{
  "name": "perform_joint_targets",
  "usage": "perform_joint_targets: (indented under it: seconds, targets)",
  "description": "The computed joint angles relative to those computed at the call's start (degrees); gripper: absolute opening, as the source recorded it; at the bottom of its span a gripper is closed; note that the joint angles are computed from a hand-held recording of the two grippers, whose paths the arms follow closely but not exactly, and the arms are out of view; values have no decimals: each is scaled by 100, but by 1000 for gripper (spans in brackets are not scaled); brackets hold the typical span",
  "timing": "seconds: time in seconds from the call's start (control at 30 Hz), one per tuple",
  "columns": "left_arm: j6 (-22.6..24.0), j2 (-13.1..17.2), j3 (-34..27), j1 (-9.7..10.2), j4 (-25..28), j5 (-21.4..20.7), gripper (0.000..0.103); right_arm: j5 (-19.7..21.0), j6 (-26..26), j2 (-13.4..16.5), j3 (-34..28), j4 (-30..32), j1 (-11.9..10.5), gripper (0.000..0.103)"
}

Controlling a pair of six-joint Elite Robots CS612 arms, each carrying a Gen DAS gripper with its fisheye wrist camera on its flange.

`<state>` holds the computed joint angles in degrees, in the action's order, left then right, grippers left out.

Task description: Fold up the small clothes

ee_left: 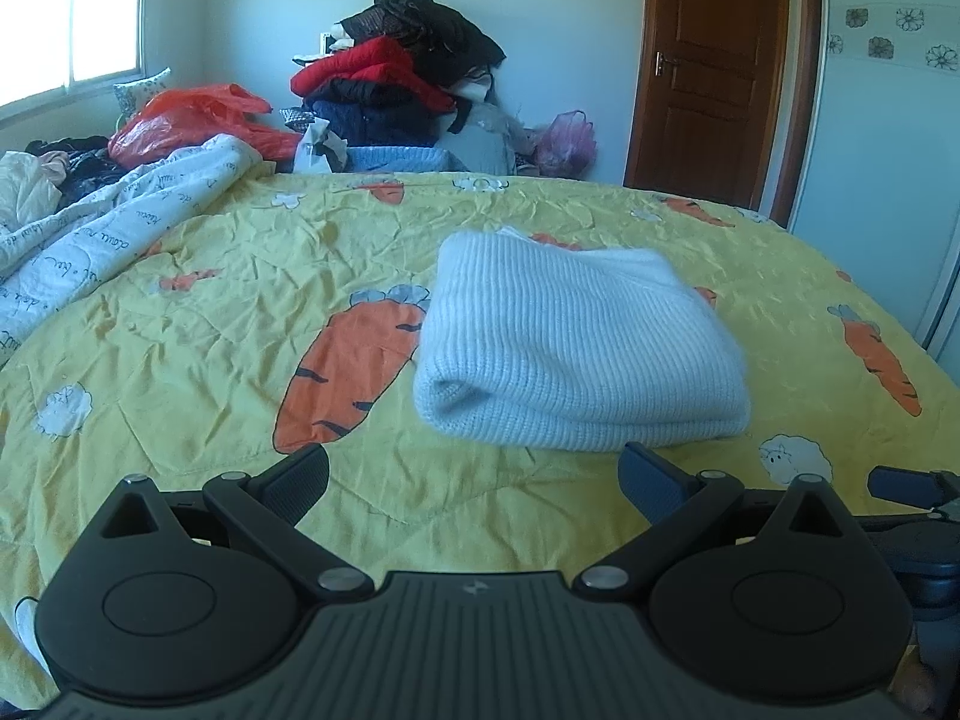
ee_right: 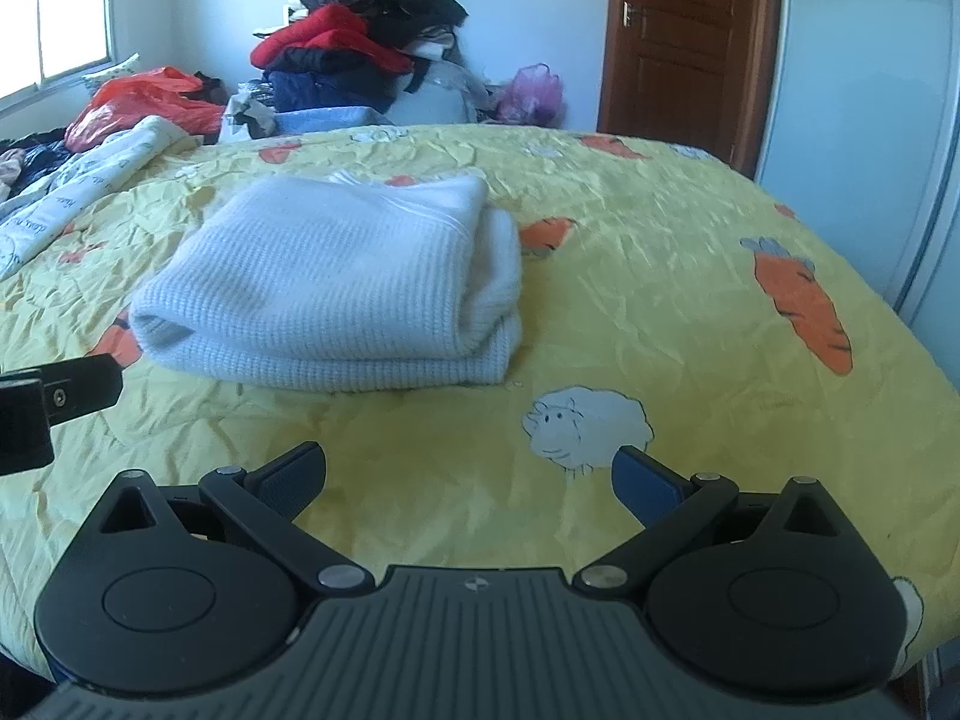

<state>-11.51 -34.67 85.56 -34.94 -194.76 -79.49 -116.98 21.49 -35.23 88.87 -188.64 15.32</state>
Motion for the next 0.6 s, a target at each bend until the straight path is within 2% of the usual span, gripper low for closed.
perform_joint_targets:
  seconds: [0.6]
  targets:
    - [-437,-96,49,178,137,-240,103,58,-58,57,-145,-43,58,103]
